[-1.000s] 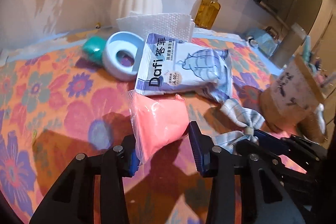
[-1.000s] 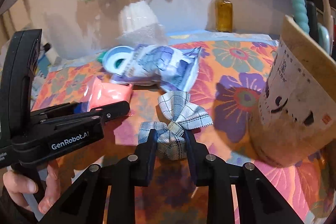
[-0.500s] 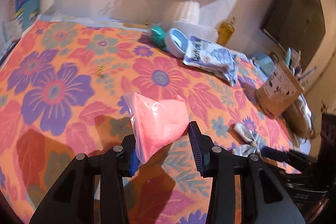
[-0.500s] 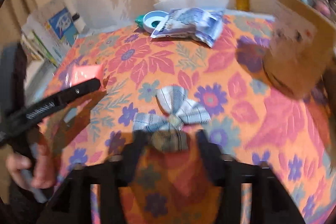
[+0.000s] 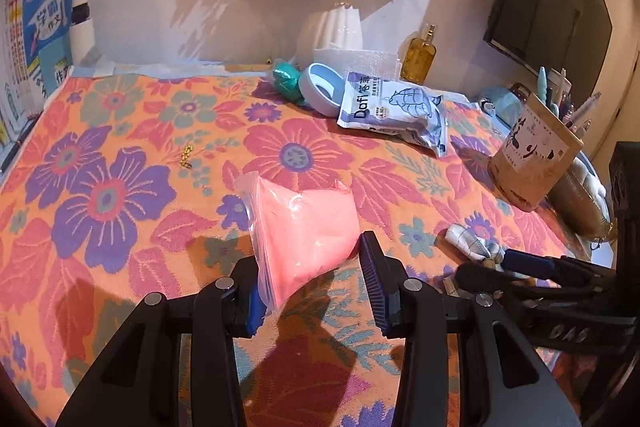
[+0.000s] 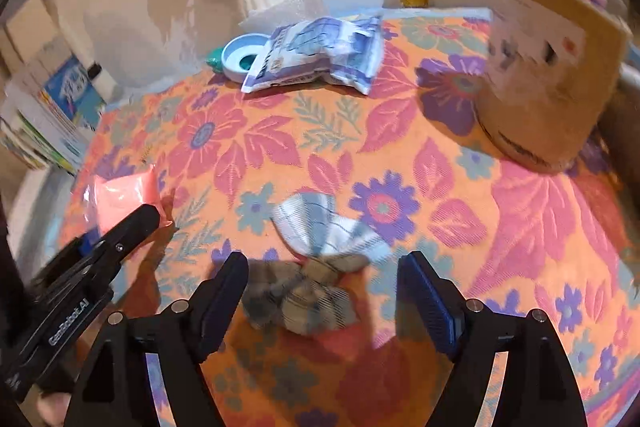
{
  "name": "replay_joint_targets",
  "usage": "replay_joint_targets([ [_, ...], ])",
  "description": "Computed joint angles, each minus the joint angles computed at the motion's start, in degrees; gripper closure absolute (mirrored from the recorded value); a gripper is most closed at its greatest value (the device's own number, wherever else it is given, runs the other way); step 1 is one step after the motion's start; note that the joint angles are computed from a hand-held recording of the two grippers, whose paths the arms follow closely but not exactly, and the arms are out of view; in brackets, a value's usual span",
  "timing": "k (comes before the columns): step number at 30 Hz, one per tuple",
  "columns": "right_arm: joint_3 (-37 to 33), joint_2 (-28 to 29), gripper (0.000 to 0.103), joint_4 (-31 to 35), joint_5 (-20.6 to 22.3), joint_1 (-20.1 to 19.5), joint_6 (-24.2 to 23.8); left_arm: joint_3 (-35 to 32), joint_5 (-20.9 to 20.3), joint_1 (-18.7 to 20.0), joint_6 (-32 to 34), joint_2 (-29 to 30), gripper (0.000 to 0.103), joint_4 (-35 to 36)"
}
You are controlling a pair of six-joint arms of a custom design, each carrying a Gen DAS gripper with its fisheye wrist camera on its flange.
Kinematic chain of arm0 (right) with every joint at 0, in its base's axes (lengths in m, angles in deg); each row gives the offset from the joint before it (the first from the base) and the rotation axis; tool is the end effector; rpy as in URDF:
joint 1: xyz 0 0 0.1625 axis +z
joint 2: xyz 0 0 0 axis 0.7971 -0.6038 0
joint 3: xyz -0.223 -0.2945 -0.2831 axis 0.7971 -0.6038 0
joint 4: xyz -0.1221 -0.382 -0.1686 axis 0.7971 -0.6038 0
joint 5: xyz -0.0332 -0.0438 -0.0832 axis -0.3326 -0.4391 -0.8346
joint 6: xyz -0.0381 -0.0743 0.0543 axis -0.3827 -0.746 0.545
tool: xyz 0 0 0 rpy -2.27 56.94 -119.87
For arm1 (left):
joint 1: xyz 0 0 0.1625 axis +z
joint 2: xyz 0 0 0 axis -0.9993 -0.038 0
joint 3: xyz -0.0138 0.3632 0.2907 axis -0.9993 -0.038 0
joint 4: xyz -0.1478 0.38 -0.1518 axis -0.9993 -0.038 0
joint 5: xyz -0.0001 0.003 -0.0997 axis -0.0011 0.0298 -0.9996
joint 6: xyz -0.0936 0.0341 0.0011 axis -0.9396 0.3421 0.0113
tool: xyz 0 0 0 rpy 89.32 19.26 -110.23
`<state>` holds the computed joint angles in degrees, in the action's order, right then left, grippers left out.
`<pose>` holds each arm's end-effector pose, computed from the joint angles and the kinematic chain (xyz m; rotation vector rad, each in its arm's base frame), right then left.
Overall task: Organize soft objects
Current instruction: 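Carry pink packet and plaid bow to the glass bowl while both tools release them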
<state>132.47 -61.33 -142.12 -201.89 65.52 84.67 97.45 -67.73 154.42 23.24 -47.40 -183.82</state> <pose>0.3138 -0.4059 -0.1201 0.5905 -2.5790 0.4921 0.0736 -0.3410 0.2552 0.1919 2.3036 -1.0878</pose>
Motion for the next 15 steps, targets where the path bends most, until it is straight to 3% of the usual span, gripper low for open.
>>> replay_joint_targets([
  [1,-0.5,0.7,0.049,-0.2,-1.3,0.8,-0.7,-0.1,-0.1,0.2,-0.4,-0.1,0.065,0.3],
  [3,-1.1,1.9,0.061,-0.9,-3.7,2.0,-3.0,-0.2,0.2,0.3,-0.8,-0.1,0.065,0.6],
  [4,-0.6,1.8,0.068,-1.2,-2.8,2.0,-4.3,-0.1,0.6,0.0,-1.0,0.1,0.065,0.7],
  [8,3.1,-1.6,0.071,0.1,4.4,-0.6,-3.1,0.0,3.0,-1.2,-1.1,1.3,0.065,0.3],
  [9,3.7,-2.3,0.078,0.5,4.6,-0.8,-2.8,0.1,4.3,-1.9,-1.7,1.8,0.065,0.4],
  [11,5.5,-3.6,0.080,0.2,4.3,-1.1,-2.1,0.8,6.4,-3.3,-2.7,2.6,0.065,-0.2],
  [15,10.9,-7.1,0.080,-4.6,3.7,-2.1,-2.2,2.9,4.5,-6.8,-6.8,2.2,0.065,0.3],
])
